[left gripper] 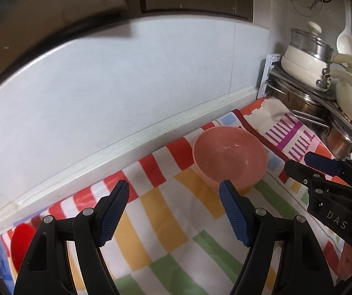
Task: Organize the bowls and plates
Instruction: 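Move both grippers toward the pink bowl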
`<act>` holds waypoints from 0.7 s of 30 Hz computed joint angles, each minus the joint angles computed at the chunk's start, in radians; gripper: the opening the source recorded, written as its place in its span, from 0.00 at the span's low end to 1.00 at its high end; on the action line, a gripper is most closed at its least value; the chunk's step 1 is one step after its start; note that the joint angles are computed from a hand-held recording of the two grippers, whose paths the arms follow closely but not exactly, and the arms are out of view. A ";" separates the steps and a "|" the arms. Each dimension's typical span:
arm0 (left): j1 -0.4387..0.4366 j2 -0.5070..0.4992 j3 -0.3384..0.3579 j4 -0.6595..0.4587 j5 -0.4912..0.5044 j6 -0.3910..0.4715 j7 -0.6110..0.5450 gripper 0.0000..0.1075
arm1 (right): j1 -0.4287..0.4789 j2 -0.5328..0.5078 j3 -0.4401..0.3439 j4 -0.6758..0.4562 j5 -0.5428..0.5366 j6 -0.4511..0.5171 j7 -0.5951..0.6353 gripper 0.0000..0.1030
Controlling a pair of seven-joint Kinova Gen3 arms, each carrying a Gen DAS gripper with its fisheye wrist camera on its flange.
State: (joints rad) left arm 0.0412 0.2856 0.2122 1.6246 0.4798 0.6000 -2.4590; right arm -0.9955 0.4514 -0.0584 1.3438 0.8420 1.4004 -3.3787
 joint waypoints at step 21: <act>0.185 0.296 -0.032 -0.284 -0.283 0.082 0.324 0.54 | 0.178 0.028 0.042 0.091 -0.079 -0.229 0.039 0.41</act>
State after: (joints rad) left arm 0.2266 0.5816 0.1804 1.3406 0.1973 0.6819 -2.1349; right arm -0.8171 0.4798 -0.0162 1.4345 0.7633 1.1715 -3.3399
